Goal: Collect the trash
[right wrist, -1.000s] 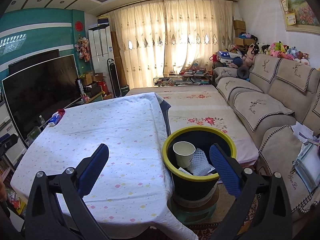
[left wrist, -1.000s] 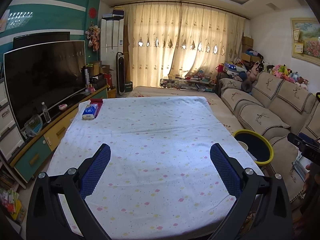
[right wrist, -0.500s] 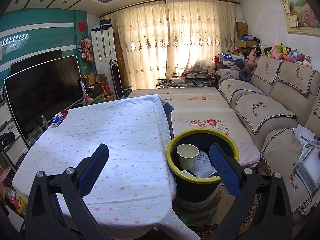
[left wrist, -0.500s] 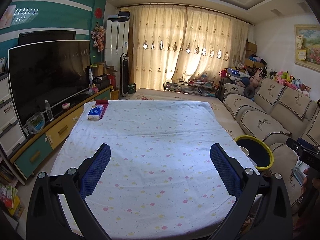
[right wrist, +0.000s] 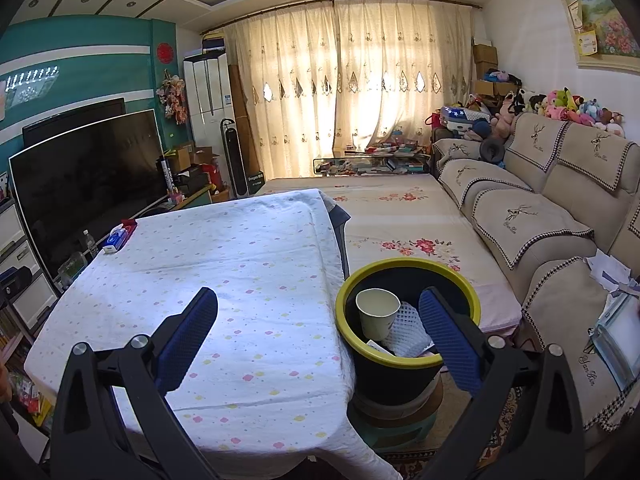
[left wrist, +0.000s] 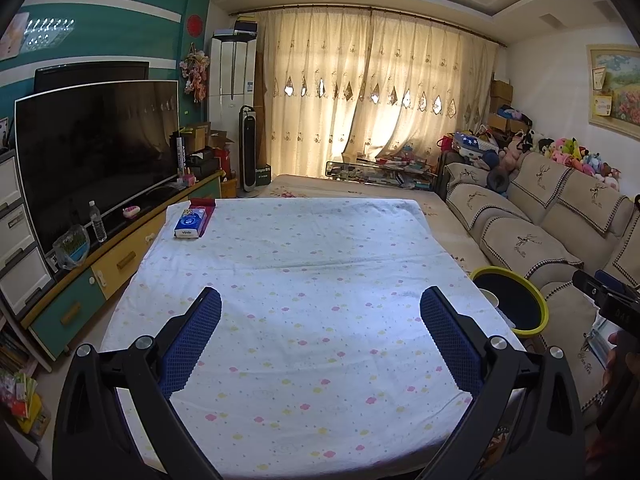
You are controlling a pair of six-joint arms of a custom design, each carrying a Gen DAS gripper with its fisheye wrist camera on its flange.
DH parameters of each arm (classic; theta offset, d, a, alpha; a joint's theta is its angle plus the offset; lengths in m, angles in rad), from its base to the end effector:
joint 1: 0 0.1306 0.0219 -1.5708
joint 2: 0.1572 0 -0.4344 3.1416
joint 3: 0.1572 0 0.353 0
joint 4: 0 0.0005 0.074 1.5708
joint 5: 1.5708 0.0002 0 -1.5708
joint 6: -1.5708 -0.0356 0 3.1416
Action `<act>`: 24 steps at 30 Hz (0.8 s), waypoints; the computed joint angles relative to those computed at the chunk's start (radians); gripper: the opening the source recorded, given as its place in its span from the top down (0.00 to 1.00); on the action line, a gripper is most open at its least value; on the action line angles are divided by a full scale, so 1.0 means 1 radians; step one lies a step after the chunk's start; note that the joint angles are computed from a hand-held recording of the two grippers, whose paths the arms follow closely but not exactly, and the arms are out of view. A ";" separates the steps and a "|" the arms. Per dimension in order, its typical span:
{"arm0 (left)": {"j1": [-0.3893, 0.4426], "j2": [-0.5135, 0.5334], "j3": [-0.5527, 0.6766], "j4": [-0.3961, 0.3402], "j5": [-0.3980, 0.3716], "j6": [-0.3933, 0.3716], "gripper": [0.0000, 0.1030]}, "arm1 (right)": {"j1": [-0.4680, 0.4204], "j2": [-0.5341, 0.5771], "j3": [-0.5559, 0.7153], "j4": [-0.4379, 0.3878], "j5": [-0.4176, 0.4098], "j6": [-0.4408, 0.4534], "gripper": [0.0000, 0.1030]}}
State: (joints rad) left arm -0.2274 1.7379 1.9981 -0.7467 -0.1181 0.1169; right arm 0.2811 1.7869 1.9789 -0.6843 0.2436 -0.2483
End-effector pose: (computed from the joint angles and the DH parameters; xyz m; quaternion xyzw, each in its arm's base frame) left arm 0.5834 -0.1312 0.5819 0.0168 0.8555 -0.0384 0.5161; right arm 0.6005 0.1639 0.5510 0.0484 0.8526 0.0327 0.5192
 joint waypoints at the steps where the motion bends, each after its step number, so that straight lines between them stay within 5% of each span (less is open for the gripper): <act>1: 0.001 0.000 0.002 -0.003 0.001 -0.001 0.05 | -0.001 0.000 0.001 -0.001 -0.001 0.000 0.07; 24: 0.002 0.010 0.001 -0.007 0.004 -0.001 0.05 | 0.000 0.008 0.000 0.001 -0.004 -0.008 0.07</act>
